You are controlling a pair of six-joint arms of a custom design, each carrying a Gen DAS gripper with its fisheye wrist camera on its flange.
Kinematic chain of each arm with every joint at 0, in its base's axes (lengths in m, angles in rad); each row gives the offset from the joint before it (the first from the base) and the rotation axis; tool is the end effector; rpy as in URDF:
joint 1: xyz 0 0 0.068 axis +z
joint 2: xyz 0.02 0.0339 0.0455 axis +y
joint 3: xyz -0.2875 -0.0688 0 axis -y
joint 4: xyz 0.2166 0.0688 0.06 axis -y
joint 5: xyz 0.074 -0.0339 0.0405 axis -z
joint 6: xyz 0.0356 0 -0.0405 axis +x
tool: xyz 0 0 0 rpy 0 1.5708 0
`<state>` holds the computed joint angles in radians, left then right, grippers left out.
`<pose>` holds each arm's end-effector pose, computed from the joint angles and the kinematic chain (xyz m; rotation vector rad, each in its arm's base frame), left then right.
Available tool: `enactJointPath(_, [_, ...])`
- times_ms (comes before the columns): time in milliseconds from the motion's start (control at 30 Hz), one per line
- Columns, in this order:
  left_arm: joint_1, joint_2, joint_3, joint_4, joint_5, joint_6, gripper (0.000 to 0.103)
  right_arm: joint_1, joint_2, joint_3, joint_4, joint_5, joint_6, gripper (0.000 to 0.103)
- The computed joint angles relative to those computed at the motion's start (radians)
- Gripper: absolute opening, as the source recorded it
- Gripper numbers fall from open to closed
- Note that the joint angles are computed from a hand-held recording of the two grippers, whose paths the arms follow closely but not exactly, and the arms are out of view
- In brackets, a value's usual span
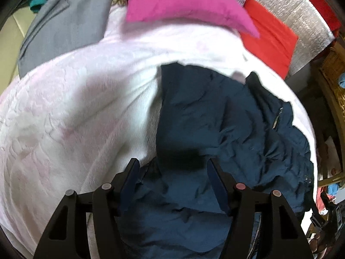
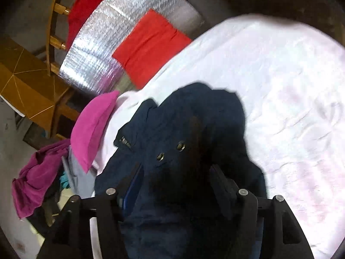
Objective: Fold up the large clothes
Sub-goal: 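Grasp the jacket side edge with the right tool and fold it inward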
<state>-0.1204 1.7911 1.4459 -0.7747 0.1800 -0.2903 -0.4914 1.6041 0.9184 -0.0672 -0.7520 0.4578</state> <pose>0.3511 -0.0489 0.2791 -0.1743 2.7084 -0.3666 0.2832 -0.1240 0.2417 0.6657 2.1133 0.8462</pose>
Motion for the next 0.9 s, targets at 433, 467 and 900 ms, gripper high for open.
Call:
enactJointPath(433, [-0.055,0.069,0.054,-0.043,-0.113,0.005,0.066,0.095,0.047,0.037,0.009,0.187,-0.017,0.025])
enactJointPath(467, [-0.059,0.072,0.055,-0.043,-0.117,0.001,0.066,0.101,0.100,0.086,-0.067,0.198,-0.050,0.026])
enactJointPath(900, [-0.003,0.022,0.028,0.050,-0.008,-0.063,0.075,-0.156,0.006,0.003,0.053,-0.024,-0.073,0.070])
